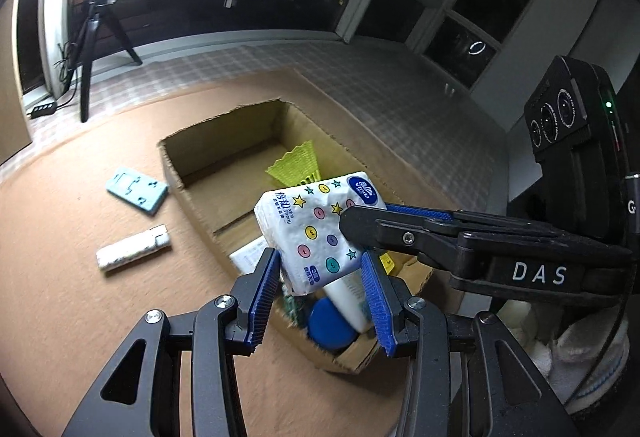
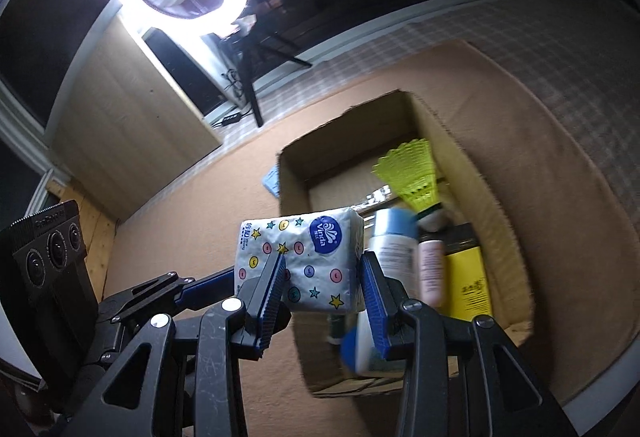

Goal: Organize objects
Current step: 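Carry the tissue pack over the box and open both tools, then move both open tools down toward the blue phone stand and patterned lighter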

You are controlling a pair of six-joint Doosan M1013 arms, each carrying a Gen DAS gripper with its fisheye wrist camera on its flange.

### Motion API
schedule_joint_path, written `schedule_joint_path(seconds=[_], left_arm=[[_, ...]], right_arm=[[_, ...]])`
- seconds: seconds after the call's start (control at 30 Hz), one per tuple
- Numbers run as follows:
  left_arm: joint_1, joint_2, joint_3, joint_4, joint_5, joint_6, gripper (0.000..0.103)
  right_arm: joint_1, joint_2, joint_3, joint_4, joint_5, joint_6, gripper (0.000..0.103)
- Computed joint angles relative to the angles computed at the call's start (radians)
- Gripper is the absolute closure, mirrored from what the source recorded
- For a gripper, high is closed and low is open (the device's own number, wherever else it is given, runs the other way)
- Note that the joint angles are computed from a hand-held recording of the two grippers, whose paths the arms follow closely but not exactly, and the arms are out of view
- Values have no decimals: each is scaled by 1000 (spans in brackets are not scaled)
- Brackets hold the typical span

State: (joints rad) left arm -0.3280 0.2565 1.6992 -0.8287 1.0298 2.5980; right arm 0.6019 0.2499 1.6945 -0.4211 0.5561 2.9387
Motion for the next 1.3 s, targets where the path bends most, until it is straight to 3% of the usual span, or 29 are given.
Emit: schedule_joint_path(seconds=[0.23,0.33,0.37,0.7,1.03,1.3], left_arm=[[-19,6,-11,10,-19,-15,56],[-15,13,-20,9,-22,-28,51],[-13,14,-22,11,-23,-31,50],[43,45,-62,27,-31,-76,50],[98,105,-145,102,-86,-180,50],[101,182,-243,171,-105,-282,50]], right_arm=[[-6,-7,9,-39,9,27,65],[0,-3,0,-70,45,43,47],[0,-3,0,-71,45,41,46],[12,-3,2,-54,19,41,47],[39,19,-23,1,12,10,46],[52,33,-37,65,32,-37,46]])
